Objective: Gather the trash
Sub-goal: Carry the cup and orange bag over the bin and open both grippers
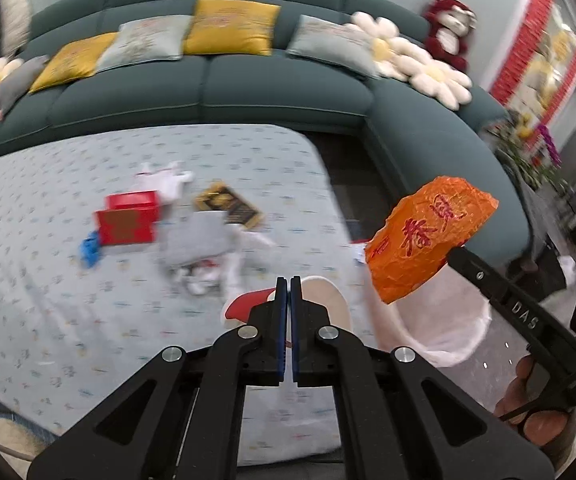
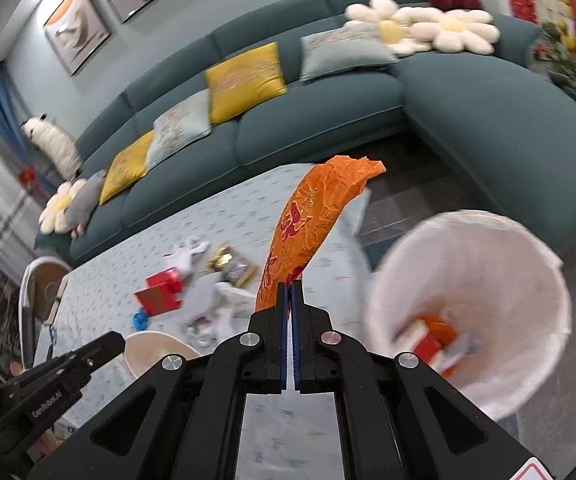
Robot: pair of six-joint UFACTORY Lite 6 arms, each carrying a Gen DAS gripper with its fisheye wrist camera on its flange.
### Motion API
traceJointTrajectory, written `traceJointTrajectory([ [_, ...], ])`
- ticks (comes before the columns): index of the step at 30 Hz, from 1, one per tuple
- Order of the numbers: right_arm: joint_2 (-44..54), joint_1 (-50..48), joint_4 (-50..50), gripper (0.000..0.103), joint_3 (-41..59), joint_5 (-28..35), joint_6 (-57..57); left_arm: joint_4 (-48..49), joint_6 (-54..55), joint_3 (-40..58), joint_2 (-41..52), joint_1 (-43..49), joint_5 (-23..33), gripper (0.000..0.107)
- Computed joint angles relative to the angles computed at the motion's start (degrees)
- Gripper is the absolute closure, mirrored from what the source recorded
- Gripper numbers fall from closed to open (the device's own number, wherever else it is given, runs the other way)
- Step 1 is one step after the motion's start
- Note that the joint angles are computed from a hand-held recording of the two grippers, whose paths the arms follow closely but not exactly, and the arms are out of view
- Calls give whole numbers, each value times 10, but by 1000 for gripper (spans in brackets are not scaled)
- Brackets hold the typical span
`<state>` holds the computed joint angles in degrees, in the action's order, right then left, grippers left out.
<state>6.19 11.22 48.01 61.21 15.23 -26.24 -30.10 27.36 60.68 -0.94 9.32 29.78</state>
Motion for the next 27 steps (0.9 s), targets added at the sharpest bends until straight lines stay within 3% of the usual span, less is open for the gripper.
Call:
traceJointTrajectory([
  [7, -67, -131, 105, 101, -91, 33, -150, 74, -118, 42, 24, -141, -22, 106],
  [15, -78, -244, 169, 100, -138, 54, -277, 156, -234, 133, 122, -268, -34, 107],
  [22, -35, -264, 211, 100, -124, 57, -326, 182, -272, 181, 176, -287, -33, 107],
  [27, -14, -250, 234, 100, -117, 48, -356, 144, -231, 120, 143, -233, -39, 104],
])
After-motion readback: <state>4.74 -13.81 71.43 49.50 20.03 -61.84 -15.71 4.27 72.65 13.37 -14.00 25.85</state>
